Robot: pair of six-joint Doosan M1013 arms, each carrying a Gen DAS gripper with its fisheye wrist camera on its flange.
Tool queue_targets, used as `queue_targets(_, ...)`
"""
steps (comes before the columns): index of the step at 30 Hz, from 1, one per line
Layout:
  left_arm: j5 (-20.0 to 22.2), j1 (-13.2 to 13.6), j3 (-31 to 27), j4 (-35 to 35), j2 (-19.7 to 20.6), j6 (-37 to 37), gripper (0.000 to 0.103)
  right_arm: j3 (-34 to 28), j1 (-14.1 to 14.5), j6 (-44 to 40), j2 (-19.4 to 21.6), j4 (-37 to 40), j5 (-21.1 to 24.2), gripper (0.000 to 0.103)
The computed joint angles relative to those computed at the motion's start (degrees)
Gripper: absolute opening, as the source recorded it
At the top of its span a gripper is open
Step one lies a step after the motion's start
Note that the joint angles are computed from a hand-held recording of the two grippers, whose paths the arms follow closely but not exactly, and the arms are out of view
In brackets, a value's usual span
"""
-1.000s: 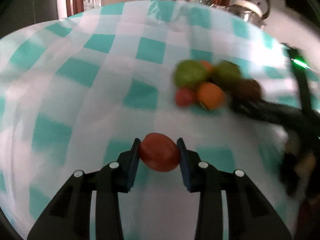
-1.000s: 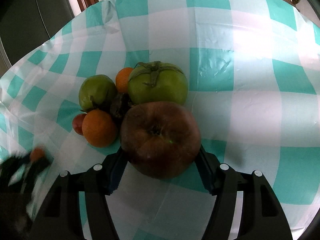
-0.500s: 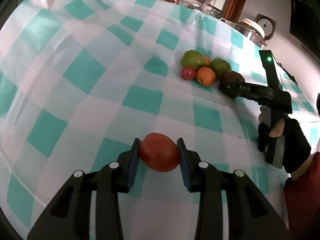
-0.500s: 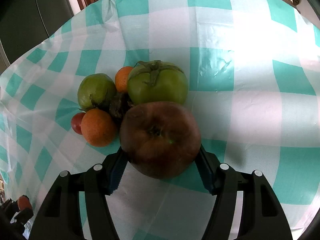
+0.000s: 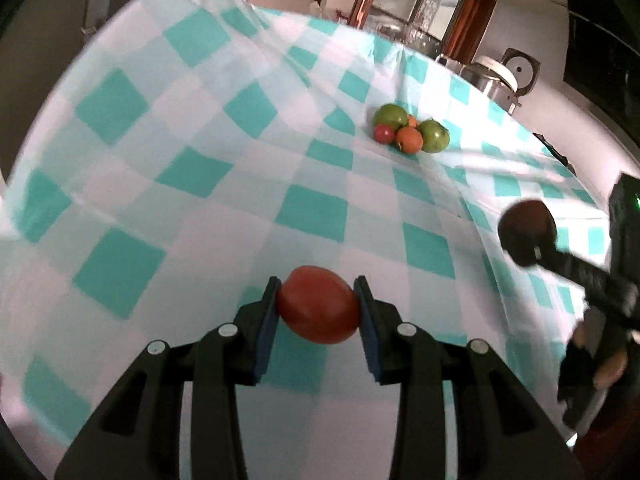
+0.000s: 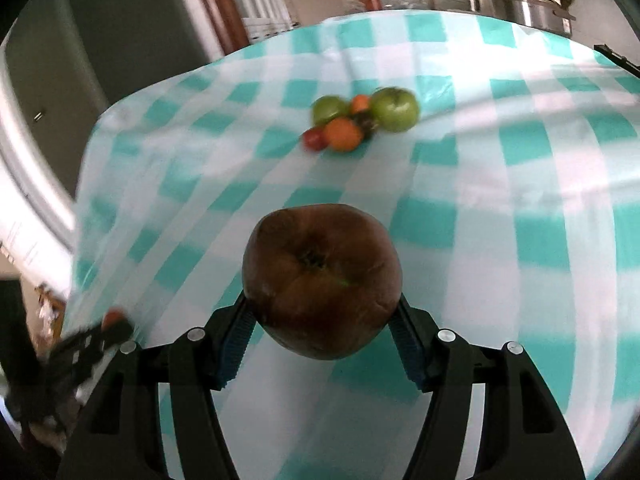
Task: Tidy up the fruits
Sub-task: 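Carry the apple and tomato over the white bin and open both tools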
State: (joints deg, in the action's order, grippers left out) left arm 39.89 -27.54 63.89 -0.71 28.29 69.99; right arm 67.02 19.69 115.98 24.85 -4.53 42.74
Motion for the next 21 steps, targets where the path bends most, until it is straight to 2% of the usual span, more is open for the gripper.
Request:
queue_targets(3, -2.8, 0.0, 4.2, 1.5, -3.0, 0.1, 0.037, 3.1, 2.2, 0.8, -2.1, -0.6, -1.9, 0.063)
queue_targets(6, -4.1, 0.4, 7.1, 1.8, -5.0, 0.3, 0.037, 3.5, 4.0, -0.4, -2.5, -1.3, -1.1, 0.063)
queue_targets(16, -6.7, 2.0, 14.9, 6.4, -10.2, -2.8, 0.038, 1.8, 7.9, -7.6, -1.2, 1.6, 1.1, 0.063)
queue_targets(21, -7.6, 3.2, 19.3, 10.3, -13.3, -6.7, 0.038, -0.2, 10.1, -14.5, 0.1, 6.1, 2.4, 0.063)
